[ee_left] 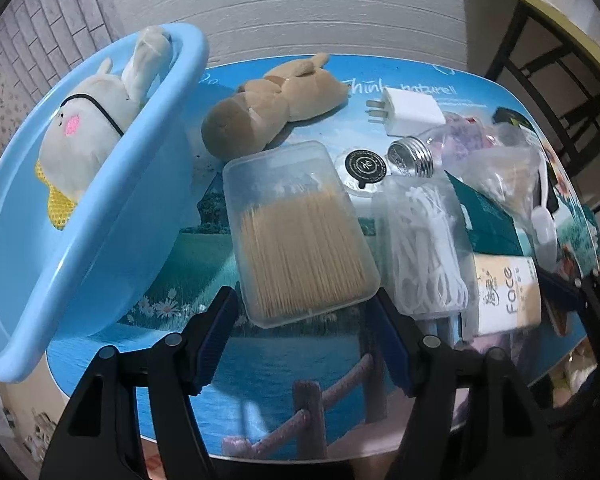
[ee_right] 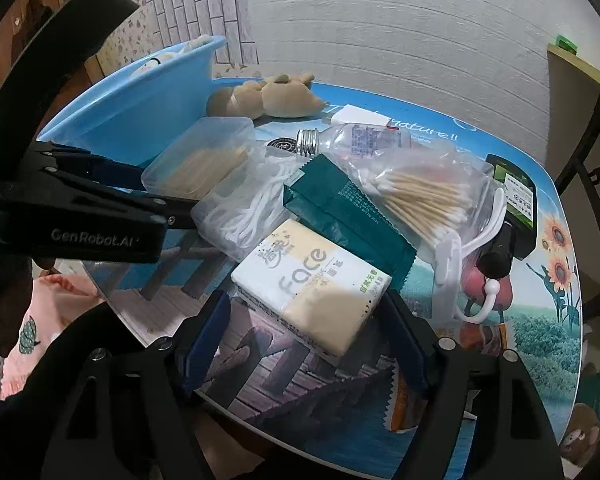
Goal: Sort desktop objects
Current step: 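Open the right tool over the basin and reach to the white Face tissue pack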
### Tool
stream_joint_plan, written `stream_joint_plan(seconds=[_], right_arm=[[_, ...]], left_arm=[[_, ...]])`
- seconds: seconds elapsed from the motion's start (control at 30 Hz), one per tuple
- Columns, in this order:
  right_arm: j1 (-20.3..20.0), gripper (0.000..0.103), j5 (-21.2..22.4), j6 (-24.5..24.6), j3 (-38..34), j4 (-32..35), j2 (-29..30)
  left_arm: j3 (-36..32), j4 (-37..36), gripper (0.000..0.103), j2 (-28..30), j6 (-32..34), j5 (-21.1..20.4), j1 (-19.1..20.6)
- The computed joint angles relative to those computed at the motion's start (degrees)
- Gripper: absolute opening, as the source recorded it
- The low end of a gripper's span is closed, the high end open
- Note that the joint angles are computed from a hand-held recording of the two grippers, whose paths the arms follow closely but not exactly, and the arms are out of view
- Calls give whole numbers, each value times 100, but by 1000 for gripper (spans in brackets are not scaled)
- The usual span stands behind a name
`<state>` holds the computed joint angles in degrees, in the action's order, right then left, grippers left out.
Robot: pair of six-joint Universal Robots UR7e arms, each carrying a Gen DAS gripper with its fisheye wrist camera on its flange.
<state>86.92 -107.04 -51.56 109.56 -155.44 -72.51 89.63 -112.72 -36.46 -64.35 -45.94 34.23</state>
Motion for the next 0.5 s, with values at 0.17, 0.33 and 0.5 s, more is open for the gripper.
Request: stream_joint_plan(seconds=[0.17, 0.33, 0.5], right_arm=[[-28, 55, 61, 76, 22, -36, -42], [-41, 48, 98, 28, 61, 8, -106], [-38, 43, 167, -102, 112, 67, -187]], left_arm=[[38, -71, 59, -37, -139, -60, 57], [98, -125, 58, -77, -125, -62, 54], [82, -121, 57, -57, -90, -27, 54]])
